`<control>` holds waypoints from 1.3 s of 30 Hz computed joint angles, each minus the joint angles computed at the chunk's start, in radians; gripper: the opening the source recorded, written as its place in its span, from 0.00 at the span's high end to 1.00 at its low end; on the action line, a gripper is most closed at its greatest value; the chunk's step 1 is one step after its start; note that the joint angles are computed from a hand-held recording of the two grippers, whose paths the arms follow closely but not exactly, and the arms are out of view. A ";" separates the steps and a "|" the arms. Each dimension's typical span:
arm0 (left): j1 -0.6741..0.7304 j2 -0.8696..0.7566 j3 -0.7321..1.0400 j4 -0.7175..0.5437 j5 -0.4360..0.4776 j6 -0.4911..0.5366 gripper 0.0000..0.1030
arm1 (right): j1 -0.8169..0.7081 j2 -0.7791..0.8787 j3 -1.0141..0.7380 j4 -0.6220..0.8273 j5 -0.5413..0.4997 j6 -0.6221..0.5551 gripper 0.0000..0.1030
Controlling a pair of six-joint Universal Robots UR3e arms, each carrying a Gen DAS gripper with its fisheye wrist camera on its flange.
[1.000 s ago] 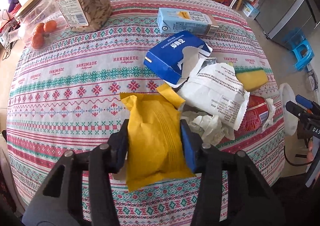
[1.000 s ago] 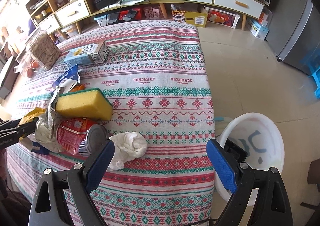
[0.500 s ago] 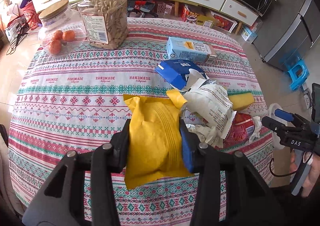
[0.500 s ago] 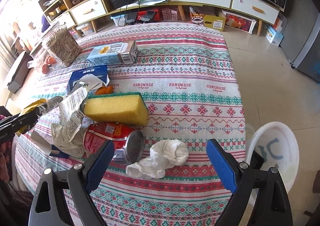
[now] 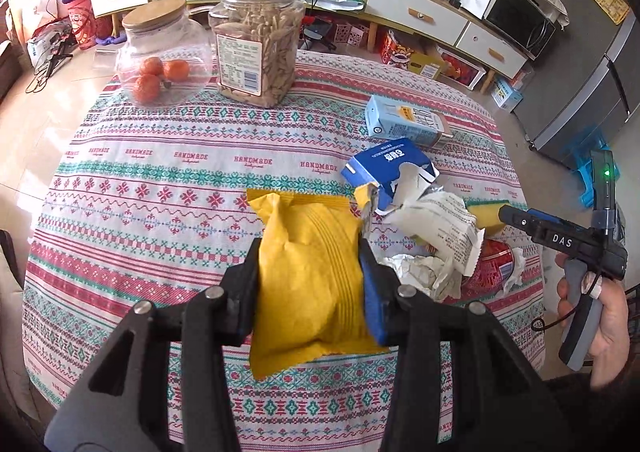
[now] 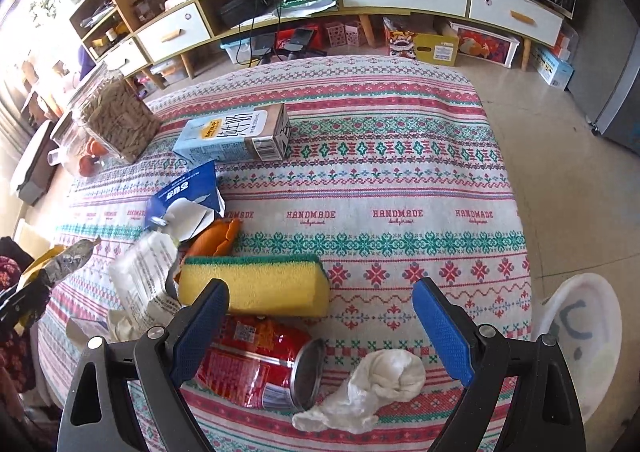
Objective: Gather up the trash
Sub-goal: 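Grasp the yellow sponge with the right tool, then carry the sponge with the right tool and the snack bag with the left tool into the bucket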
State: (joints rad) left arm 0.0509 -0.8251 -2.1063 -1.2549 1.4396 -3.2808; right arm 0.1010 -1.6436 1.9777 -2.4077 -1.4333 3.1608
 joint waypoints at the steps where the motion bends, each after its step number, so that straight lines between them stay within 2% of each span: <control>1: 0.016 0.012 -0.002 -0.011 -0.007 0.008 0.56 | -0.007 0.011 -0.002 -0.007 0.013 0.005 0.10; 5: 0.056 0.040 -0.013 -0.036 -0.024 0.035 0.56 | -0.025 0.047 -0.007 -0.028 0.067 0.019 0.19; 7: 0.059 0.042 -0.016 -0.039 -0.025 0.036 0.56 | -0.043 0.055 -0.005 -0.025 0.120 0.010 0.38; 8: 0.062 0.046 -0.016 -0.043 -0.028 0.040 0.56 | -0.053 0.054 -0.002 -0.022 0.152 0.006 0.43; 9: 0.061 0.048 -0.017 -0.044 -0.028 0.038 0.56 | -0.060 0.052 -0.004 -0.015 0.177 0.000 0.56; 14: 0.026 0.035 -0.013 -0.022 -0.019 0.009 0.56 | -0.018 0.033 -0.007 -0.018 0.137 -0.011 0.62; 19: -0.060 -0.020 -0.002 0.044 0.015 -0.057 0.56 | -0.045 -0.041 0.024 -0.003 0.153 -0.039 0.72; 22: -0.130 -0.072 0.008 0.095 0.045 -0.104 0.56 | -0.076 -0.093 0.042 0.012 0.159 -0.060 0.74; 33: -0.386 -0.292 0.087 0.263 0.158 -0.257 0.56 | -0.283 -0.345 0.117 0.171 0.249 -0.193 0.76; 39: -0.509 -0.429 0.157 0.327 0.209 -0.313 0.56 | -0.485 -0.517 0.138 0.364 0.334 -0.337 0.76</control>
State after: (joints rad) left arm -0.4584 -1.2541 -1.9488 -0.9280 1.6490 -3.5939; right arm -0.3838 -2.1603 2.1160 -2.0440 -1.0991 2.8237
